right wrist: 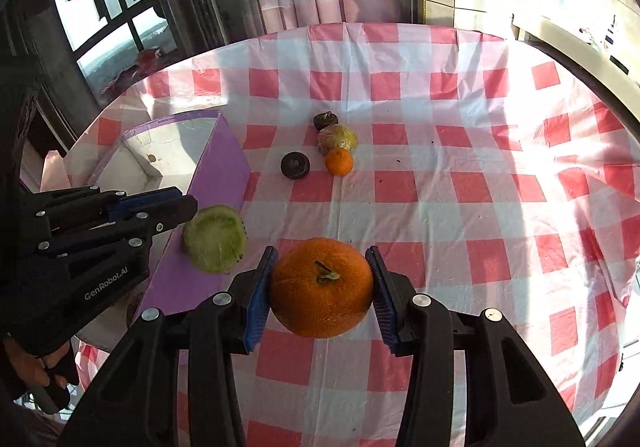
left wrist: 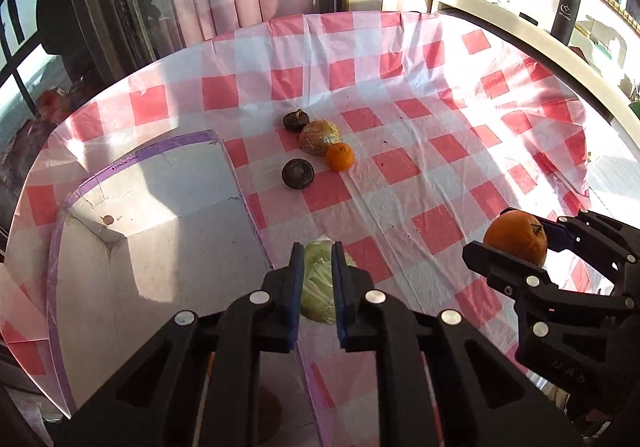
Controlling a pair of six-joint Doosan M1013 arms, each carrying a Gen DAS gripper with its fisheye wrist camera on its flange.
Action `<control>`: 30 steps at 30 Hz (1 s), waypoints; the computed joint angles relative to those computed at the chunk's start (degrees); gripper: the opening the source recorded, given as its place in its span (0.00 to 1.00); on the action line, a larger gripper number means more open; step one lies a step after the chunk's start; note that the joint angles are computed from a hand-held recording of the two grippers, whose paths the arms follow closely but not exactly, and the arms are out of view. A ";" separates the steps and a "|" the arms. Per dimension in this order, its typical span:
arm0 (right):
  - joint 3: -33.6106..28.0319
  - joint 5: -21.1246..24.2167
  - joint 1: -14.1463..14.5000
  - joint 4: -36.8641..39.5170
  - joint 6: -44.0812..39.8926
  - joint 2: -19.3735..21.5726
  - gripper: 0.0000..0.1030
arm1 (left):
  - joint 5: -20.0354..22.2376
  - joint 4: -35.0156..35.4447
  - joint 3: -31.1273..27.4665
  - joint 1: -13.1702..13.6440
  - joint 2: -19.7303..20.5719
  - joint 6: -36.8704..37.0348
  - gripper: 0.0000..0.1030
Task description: Organize fruits
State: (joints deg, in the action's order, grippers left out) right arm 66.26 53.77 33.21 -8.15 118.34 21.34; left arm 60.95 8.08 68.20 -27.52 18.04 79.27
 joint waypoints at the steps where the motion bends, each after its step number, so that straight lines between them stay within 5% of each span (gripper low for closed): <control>1: -0.83 0.06 0.42 0.43 -0.91 0.57 0.43 | -0.25 0.14 0.53 0.62 -0.35 -0.52 0.13; 8: -5.50 2.05 2.69 0.98 -5.32 3.80 0.43 | -0.72 -1.26 2.66 6.92 -1.94 -8.08 0.13; 10: -5.52 2.90 2.79 -0.56 -3.92 3.83 0.43 | -0.63 -2.51 3.05 8.37 -2.30 -10.48 0.21; 12: -4.73 4.02 2.36 -2.14 -0.29 3.52 0.44 | -3.02 -4.02 3.55 8.53 -2.98 -8.70 0.44; 15: -2.33 5.07 1.46 -4.48 5.39 2.14 0.44 | -5.82 -7.71 2.84 6.37 -2.96 -1.72 0.77; 20: 1.33 6.37 -0.65 -7.60 11.43 -0.45 0.44 | -2.48 -14.34 0.31 0.42 0.03 10.84 0.79; 25: 3.79 7.47 -3.21 -6.04 9.03 -1.81 0.44 | 5.21 -0.93 -1.71 -5.85 4.49 13.62 0.79; 30: 5.76 6.22 -6.58 -0.32 4.20 -2.11 0.44 | 15.82 4.49 -7.76 -6.62 10.54 16.87 0.79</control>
